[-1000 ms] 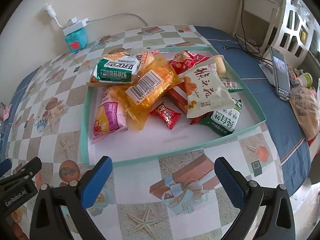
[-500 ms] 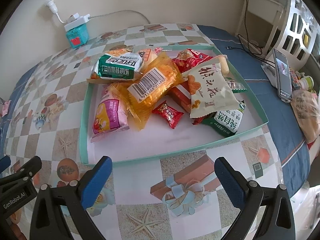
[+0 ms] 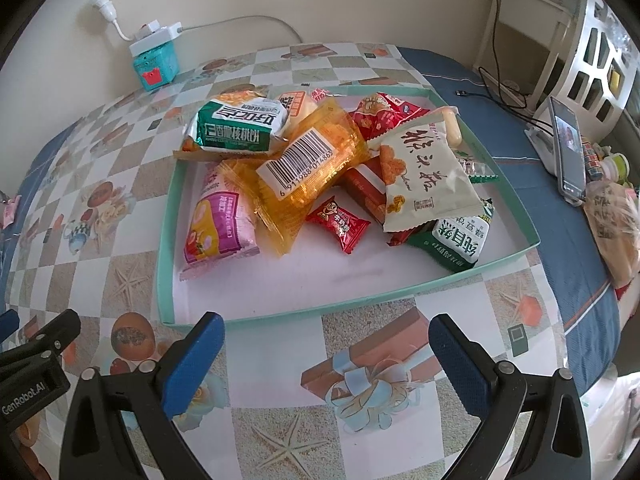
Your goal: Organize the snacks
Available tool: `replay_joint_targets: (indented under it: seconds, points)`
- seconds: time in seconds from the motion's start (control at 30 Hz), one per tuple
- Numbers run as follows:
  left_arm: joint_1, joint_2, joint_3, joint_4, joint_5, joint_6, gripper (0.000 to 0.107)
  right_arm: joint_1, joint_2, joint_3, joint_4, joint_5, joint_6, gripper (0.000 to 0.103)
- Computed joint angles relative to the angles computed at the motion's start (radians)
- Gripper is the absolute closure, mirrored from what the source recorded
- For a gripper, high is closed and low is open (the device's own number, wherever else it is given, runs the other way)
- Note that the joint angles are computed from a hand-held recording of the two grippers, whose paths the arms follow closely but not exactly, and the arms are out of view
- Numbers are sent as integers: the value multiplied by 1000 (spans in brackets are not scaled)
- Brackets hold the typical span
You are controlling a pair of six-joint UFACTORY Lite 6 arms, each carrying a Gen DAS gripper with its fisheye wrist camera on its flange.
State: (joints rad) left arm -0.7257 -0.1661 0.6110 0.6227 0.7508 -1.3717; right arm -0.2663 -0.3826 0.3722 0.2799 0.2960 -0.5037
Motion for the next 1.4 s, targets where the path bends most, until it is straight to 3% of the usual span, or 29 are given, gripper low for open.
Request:
replay_joint_targets:
  seconds: [1.4]
  points:
    - [10, 6, -8, 11, -3, -22, 6, 22, 15, -5, -40, -21, 41, 0]
